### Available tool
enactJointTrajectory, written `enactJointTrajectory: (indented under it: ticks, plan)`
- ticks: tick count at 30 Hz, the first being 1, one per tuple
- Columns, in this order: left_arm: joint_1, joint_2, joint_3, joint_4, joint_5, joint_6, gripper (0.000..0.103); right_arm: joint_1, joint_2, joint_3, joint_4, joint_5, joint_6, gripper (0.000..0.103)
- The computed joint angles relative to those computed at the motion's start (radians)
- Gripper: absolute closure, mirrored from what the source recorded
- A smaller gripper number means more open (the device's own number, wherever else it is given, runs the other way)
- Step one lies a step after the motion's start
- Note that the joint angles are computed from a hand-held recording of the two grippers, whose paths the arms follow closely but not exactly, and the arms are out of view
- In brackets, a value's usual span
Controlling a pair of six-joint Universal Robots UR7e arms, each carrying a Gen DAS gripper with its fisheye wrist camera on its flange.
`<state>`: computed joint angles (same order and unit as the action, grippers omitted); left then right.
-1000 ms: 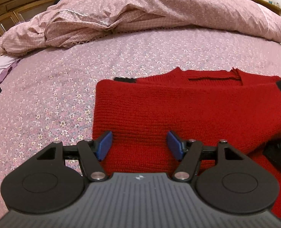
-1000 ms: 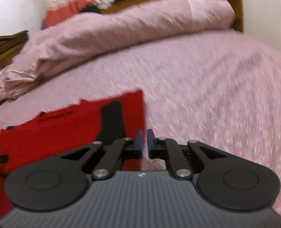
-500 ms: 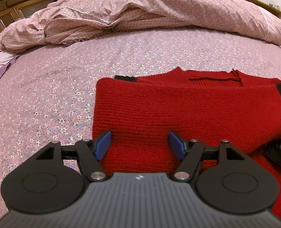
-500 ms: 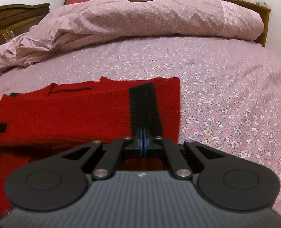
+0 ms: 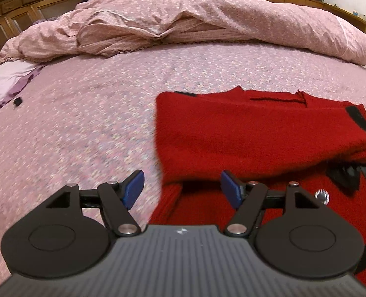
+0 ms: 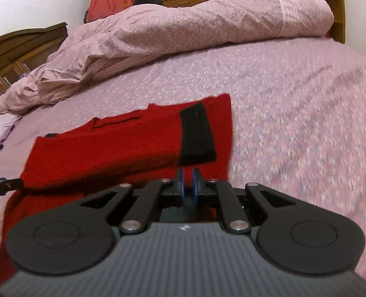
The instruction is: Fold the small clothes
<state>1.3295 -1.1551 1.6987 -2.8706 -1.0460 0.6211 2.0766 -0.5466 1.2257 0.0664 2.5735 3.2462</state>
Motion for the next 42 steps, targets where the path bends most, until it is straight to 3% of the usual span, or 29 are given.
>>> enactJointTrajectory:
  ticks: [6, 7, 8, 10, 18, 27, 31, 36, 42]
  plan:
    - [0.01, -0.08, 0.058, 0.014, 0.007, -0.013, 0.029, 0.039, 0.001, 0.032, 0.038, 0.015, 0.092, 0.088]
    - [0.012, -0.09, 0.065, 0.018, 0.007, -0.018, 0.029, 0.044, -0.001, 0.039, 0.045, 0.011, 0.111, 0.08]
    - [0.014, -0.1, 0.072, 0.024, 0.007, -0.026, 0.029, 0.048, -0.004, 0.05, 0.047, 0.009, 0.125, 0.062]
    - [0.019, -0.121, 0.088, 0.033, 0.008, -0.035, 0.029, 0.063, -0.004, 0.065, 0.043, 0.027, 0.145, 0.044]
    - [0.038, -0.204, 0.162, 0.077, 0.015, -0.034, 0.029, 0.121, 0.003, 0.097, 0.102, 0.084, 0.225, 0.045]
    - [0.076, -0.256, 0.216, 0.138, 0.023, -0.035, 0.029, 0.15, 0.059, 0.081, 0.302, 0.158, 0.432, 0.045]
    - [0.096, -0.25, 0.181, 0.236, -0.01, -0.092, 0.029, 0.146, 0.056, 0.108, 0.331, 0.138, 0.506, 0.045]
    - [0.096, -0.247, 0.179, 0.258, -0.012, -0.082, 0.029, 0.134, 0.057, 0.127, 0.367, 0.107, 0.585, 0.046]
    - [0.11, -0.23, 0.141, 0.339, -0.073, -0.051, 0.029, 0.123, 0.037, 0.156, 0.31, 0.062, 0.555, 0.046]
